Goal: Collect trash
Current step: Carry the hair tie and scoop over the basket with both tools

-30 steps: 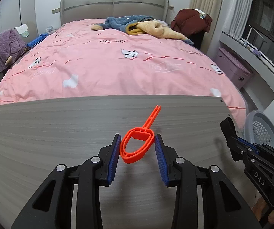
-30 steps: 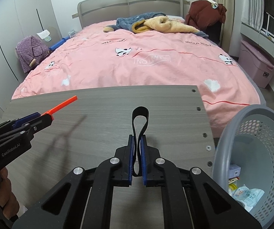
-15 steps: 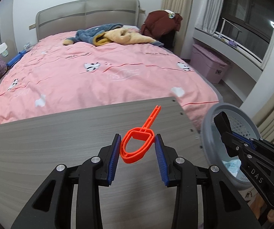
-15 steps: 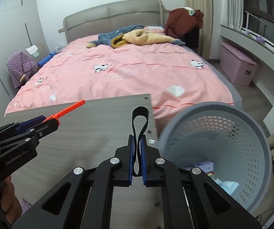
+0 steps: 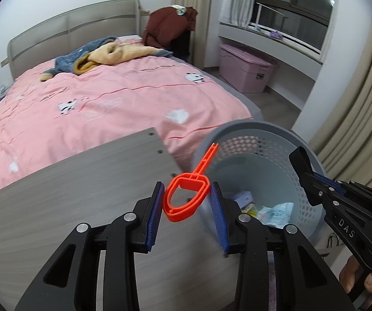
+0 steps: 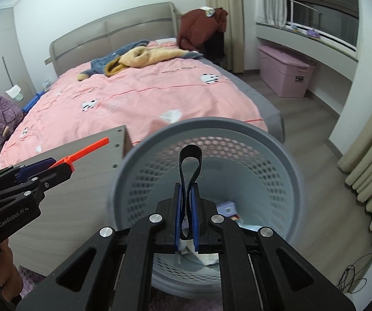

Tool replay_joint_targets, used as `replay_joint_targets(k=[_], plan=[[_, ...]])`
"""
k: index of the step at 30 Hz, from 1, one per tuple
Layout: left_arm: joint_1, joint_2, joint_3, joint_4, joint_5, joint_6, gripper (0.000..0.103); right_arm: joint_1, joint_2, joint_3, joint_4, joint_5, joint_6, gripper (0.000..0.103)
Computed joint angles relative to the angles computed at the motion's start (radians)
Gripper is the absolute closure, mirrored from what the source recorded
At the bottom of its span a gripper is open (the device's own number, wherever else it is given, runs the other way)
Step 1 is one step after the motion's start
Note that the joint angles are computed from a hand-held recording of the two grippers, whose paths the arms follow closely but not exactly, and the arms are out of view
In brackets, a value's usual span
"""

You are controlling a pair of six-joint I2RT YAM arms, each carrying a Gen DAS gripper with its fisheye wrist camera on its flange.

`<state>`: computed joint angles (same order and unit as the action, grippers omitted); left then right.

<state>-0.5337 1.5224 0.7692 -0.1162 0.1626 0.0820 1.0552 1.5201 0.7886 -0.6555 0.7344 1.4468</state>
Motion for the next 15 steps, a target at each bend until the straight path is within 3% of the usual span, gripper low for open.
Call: replay_joint_targets(k=[8,15], plan=[[-0.142,0.094,0.046,0.029,-0.068,-0.048,0.068,0.002,-0.133,-0.168,0.006,-0.007,0.089,0.095],[-0.205,0.158,0.094,0.031,-0.125,-0.078,0.067,-0.044,-0.171,-0.254,0.117,-0.037,0.035,0.095]])
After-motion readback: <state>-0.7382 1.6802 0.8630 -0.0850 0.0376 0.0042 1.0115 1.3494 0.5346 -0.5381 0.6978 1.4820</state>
